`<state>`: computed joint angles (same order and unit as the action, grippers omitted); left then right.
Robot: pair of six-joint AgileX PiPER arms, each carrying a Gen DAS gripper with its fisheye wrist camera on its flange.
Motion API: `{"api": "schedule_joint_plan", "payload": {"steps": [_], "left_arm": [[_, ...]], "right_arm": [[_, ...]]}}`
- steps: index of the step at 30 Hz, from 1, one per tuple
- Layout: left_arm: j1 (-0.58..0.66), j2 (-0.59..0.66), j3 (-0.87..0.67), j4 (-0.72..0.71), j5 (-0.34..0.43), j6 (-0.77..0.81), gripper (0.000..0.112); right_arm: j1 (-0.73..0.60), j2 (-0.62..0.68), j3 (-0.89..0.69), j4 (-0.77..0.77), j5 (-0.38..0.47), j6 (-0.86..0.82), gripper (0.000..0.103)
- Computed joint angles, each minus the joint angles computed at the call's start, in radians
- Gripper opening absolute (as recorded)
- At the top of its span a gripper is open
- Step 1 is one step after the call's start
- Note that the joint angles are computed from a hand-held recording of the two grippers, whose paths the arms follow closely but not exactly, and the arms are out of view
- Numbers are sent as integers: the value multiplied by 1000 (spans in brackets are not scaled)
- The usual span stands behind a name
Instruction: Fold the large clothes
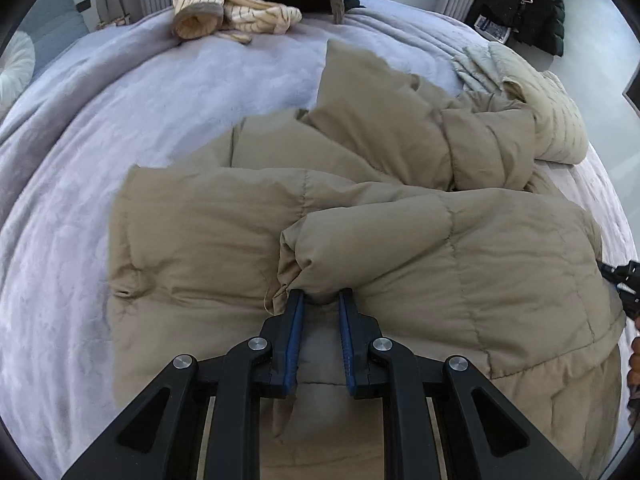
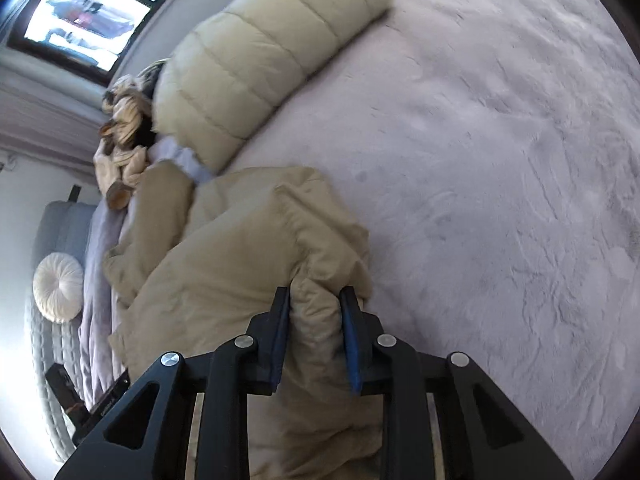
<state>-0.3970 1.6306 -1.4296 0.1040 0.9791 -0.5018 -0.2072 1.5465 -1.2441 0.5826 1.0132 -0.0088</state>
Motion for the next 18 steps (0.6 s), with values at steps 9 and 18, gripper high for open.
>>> {"api": "schedule_joint_plan", "payload": {"steps": [9, 18], "left_arm": [[10, 3, -21, -18, 31, -2, 19], [44, -26, -55, -15, 46, 31, 19]], "right_arm": [[93, -30, 2, -206, -43, 138, 40], [306, -257, -31, -562, 36, 329, 31]]}}
